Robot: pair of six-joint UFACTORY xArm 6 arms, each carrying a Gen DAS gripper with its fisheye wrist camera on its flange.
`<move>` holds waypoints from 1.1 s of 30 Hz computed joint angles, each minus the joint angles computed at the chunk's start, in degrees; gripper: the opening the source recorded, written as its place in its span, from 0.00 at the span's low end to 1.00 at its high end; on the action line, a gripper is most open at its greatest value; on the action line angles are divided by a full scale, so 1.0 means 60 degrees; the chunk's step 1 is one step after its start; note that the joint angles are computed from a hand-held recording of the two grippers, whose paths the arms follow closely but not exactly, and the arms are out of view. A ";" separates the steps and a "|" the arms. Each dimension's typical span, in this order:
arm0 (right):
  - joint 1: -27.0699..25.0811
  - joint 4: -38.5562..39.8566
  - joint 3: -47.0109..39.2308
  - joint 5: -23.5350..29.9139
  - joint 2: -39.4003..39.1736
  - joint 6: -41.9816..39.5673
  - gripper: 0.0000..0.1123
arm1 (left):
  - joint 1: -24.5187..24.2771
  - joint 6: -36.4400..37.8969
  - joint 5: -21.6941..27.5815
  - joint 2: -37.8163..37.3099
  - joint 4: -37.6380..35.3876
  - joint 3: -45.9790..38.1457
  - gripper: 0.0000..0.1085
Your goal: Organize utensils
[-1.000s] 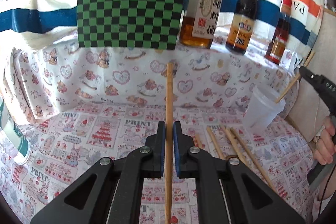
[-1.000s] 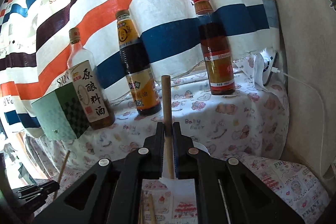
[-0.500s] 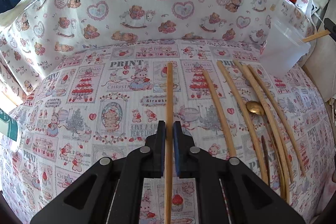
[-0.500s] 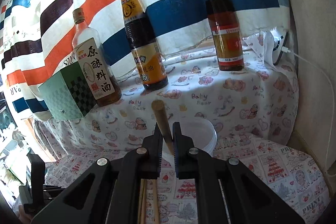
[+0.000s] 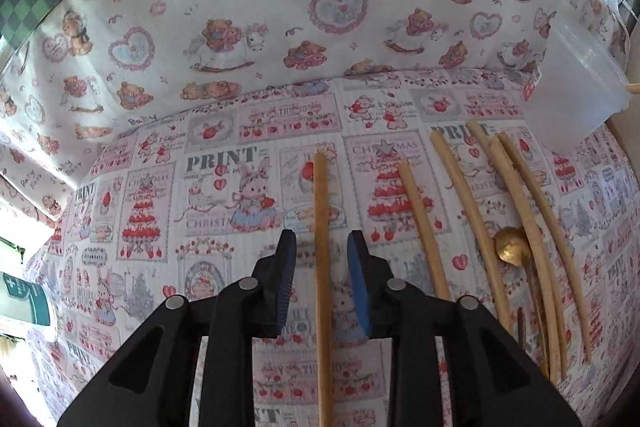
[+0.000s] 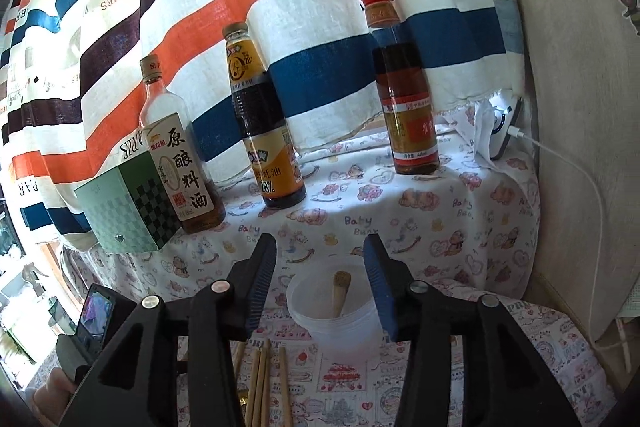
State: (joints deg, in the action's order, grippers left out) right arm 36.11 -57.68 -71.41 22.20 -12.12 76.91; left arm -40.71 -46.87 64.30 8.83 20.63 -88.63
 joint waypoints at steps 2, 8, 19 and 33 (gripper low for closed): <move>0.0151 -0.0849 0.0036 0.0342 -0.0204 0.0820 0.43 | 0.0232 -0.0071 -0.0124 0.0180 -0.0584 -0.0254 0.06; 0.1446 -0.4614 0.0359 0.2473 -0.1232 0.3890 0.47 | -0.0392 -0.2019 -0.1507 -0.1126 0.1965 0.0934 0.06; 0.1172 0.5414 0.0125 -0.1292 0.0543 -0.4787 0.49 | -0.1942 -0.8598 -0.2501 -0.4591 0.9886 0.3694 0.06; 0.1489 0.8592 -0.2072 0.2024 0.3656 -0.8204 0.20 | -0.1723 -0.8430 -0.2246 -0.4776 0.9556 0.3889 0.06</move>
